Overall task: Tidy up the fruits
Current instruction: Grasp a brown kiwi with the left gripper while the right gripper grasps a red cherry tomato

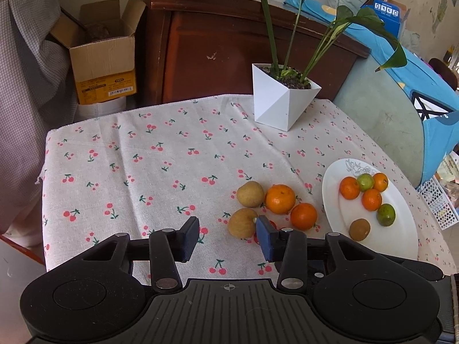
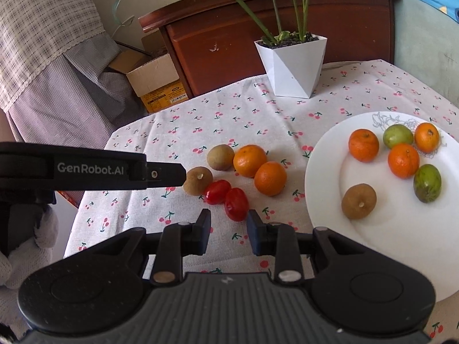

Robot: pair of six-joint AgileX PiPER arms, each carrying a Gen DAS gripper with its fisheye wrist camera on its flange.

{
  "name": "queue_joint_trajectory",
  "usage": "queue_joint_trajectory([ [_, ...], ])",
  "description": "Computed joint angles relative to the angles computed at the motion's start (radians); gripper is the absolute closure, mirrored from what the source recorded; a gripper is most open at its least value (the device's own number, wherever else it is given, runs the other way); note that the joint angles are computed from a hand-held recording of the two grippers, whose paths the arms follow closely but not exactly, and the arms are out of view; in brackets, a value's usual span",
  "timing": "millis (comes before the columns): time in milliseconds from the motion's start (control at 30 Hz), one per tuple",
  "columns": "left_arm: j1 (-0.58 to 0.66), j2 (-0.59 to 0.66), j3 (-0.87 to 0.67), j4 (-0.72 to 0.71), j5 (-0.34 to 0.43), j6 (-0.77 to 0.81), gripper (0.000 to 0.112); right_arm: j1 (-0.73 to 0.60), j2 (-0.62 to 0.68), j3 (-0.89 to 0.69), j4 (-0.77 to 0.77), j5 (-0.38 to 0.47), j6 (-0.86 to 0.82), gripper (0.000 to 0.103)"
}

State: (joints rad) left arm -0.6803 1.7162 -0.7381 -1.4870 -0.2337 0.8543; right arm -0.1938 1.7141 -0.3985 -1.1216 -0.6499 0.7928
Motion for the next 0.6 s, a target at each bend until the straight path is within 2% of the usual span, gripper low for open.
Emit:
queue_joint_trajectory([
  [133, -0.001, 0.011, -0.002, 0.098, 0.01, -0.084, 0.076, 0.009, 0.024, 0.0, 0.06, -0.01, -0.067, 0.081],
  [167, -0.001, 0.014, -0.003, 0.108, 0.011, -0.095, 0.076, 0.008, 0.024, -0.001, 0.054, -0.01, -0.065, 0.085],
  [367, 0.006, 0.047, -0.024, 0.191, 0.021, -0.196, 0.079, -0.039, -0.001, 0.009, -0.059, -0.018, -0.011, 0.088],
  [600, 0.004, 0.106, -0.068, 0.152, 0.018, -0.178, 0.079, -0.069, -0.013, 0.022, -0.083, -0.014, -0.019, 0.088],
])
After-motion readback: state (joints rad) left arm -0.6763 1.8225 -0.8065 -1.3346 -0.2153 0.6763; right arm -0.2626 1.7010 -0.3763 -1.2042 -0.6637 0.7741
